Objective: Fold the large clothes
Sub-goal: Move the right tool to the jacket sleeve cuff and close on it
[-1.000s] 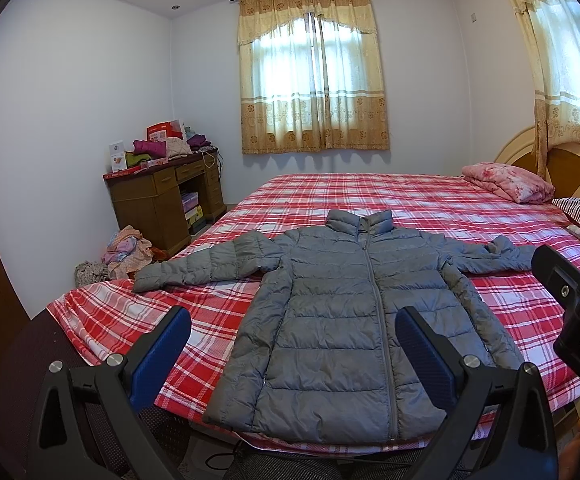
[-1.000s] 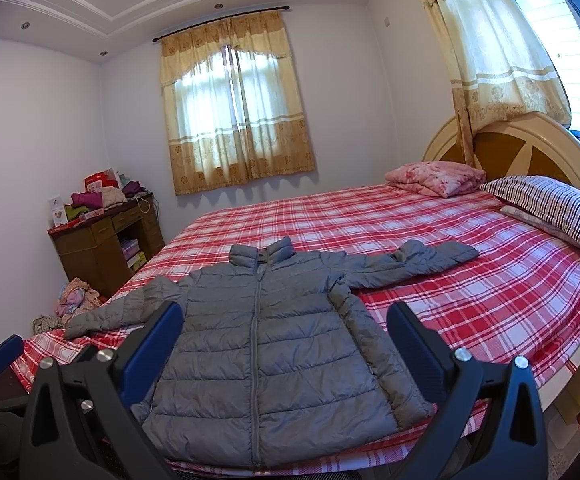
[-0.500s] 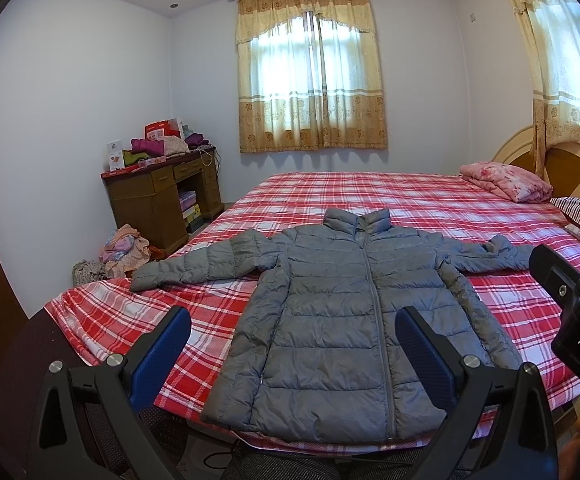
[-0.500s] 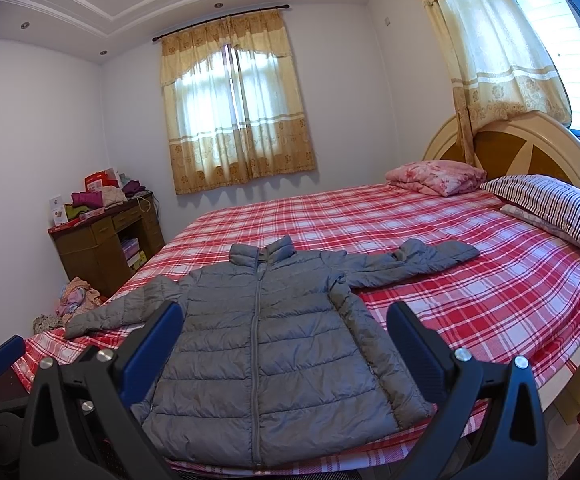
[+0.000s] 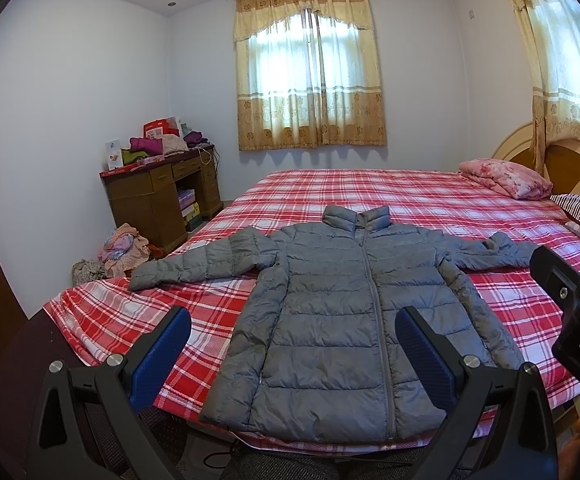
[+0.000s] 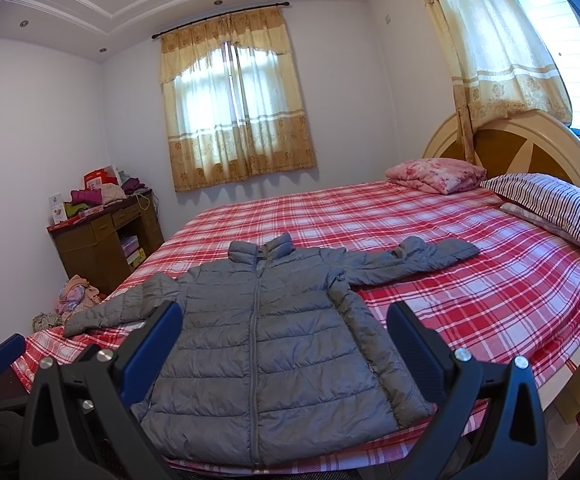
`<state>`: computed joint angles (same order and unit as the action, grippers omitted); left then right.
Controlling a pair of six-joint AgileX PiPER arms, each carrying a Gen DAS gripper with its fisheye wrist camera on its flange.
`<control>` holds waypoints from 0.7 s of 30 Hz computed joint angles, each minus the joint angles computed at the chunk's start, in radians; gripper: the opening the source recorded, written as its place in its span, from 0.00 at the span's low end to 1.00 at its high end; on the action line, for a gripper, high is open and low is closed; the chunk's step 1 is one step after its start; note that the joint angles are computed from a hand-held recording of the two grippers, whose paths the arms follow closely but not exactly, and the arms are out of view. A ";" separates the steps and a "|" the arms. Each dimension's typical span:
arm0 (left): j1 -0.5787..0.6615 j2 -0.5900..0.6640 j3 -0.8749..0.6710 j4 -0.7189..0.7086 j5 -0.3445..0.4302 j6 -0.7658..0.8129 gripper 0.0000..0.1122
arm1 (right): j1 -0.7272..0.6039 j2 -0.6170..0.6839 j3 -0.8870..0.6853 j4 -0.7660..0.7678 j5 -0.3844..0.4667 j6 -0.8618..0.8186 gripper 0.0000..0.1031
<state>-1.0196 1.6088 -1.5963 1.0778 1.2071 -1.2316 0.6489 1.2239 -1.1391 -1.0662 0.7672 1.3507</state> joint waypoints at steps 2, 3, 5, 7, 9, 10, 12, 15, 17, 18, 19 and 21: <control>0.016 0.007 0.000 -0.006 -0.021 0.006 0.91 | -0.011 0.004 0.008 -0.005 -0.010 0.008 1.00; 0.028 0.010 0.001 -0.014 -0.035 0.013 0.91 | -0.018 0.006 0.010 -0.008 -0.014 0.011 1.00; 0.070 0.028 -0.014 -0.057 -0.074 0.045 0.91 | -0.043 0.016 0.024 -0.016 -0.034 0.028 1.00; 0.124 0.038 -0.013 -0.114 -0.140 0.077 0.91 | -0.082 0.026 0.033 -0.010 -0.072 0.032 1.00; 0.175 0.044 -0.003 -0.166 -0.211 0.111 0.91 | -0.141 0.049 0.036 0.015 -0.123 0.036 1.00; 0.207 0.049 0.002 -0.198 -0.254 0.135 0.91 | -0.185 0.067 0.034 0.041 -0.157 0.040 1.00; 0.273 0.068 -0.004 -0.261 -0.315 0.197 0.91 | -0.246 0.087 0.027 0.094 -0.188 0.024 1.00; 0.361 0.115 -0.055 -0.340 -0.363 0.293 0.91 | -0.373 0.145 -0.021 0.247 -0.215 -0.112 1.00; 0.440 0.168 -0.136 -0.426 -0.381 0.380 0.91 | -0.456 0.181 -0.079 0.386 -0.214 -0.248 1.00; 0.478 0.199 -0.186 -0.484 -0.387 0.431 0.91 | -0.500 0.199 -0.112 0.451 -0.209 -0.307 1.00; 0.517 0.230 -0.238 -0.549 -0.391 0.487 0.91 | -0.561 0.228 -0.160 0.506 -0.208 -0.357 1.00; 0.577 0.308 -0.369 -0.645 -0.375 0.579 0.91 | -0.618 0.278 -0.239 0.497 -0.182 -0.356 1.00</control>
<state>-0.4422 1.9170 -1.9649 0.4323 0.8325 -0.6522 0.0306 1.5016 -1.3784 -0.5696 0.5854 0.9951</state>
